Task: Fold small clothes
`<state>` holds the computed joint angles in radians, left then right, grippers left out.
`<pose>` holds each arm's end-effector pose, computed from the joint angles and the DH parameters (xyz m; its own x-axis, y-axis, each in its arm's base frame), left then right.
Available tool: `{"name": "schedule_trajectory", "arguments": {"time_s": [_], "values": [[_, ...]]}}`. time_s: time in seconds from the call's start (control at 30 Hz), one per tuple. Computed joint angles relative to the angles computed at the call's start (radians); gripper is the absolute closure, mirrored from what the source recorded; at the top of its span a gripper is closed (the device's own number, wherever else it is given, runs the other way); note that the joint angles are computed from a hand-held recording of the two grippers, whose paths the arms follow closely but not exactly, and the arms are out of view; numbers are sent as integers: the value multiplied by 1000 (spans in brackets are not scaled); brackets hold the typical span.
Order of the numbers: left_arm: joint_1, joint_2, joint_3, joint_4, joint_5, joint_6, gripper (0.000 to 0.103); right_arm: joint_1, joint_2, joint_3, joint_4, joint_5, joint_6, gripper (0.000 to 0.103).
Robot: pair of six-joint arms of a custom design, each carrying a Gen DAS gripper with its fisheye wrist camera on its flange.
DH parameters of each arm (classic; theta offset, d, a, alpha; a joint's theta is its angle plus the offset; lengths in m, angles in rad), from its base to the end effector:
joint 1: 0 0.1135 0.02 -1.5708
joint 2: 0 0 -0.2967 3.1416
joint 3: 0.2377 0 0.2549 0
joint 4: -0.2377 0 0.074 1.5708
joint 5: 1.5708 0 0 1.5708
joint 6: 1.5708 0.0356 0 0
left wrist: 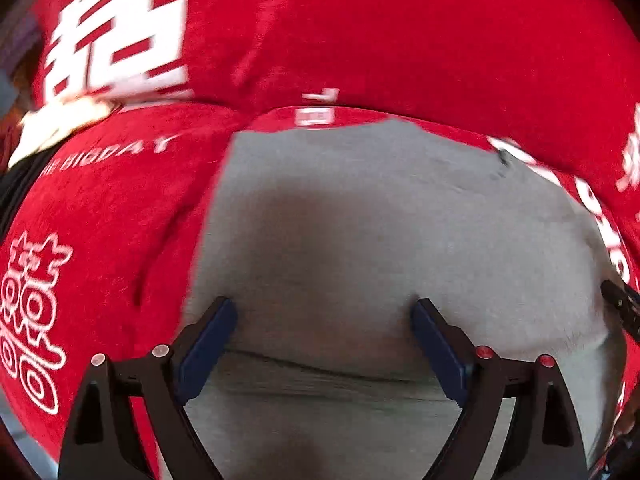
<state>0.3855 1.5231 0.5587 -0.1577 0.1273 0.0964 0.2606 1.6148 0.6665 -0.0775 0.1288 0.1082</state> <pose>0.2276 0.0875 0.1420 -0.8620 -0.2468 -0.4428 -0.2401 0.9681 -0.0721 0.2745 0.0685 0.1502 -0.8421 -0.1137 -0.5272 -0.1008 0.9935 -0.0532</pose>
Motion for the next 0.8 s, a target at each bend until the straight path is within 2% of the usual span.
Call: {"name": "schedule_trajectory", "arguments": {"time_s": [0.07,0.17,0.23,0.3,0.37,0.4,0.43,0.47,0.53,0.6,0.67,0.73,0.8], "values": [[39,4,39,-64,42,10,12,18,18,45,-46,20,-13,52],[54,-63,54,-114,65,-3,12,34,-72,17,-51,25,4,51],[36,-83,65,-137,107,-10,12,74,-143,-21,-54,10,26,35],[-23,-67,68,-137,102,-16,12,112,-148,-38,-65,-33,32,28],[-127,-15,54,-100,14,0,12,160,-91,-27,-73,-46,35,27],[-155,9,47,-88,-27,6,7,197,-43,-21,-60,-4,38,25],[-184,-1,2,-10,-88,8,0,228,-45,-38,-16,54,39,23],[-186,-22,-21,18,-112,0,0,238,-37,-18,-49,69,46,23],[-126,-62,8,-103,-45,12,0,244,-69,16,-138,63,76,23],[-53,-156,-15,-145,34,42,0,273,-180,-36,-118,49,79,23],[-17,-231,-42,-189,52,77,0,317,-219,-65,-136,84,96,23],[0,-272,-81,-219,76,114,0,340,-214,-98,-130,53,139,23],[-14,-264,-125,-200,41,123,0,354,-174,-120,-141,28,186,23]]}}
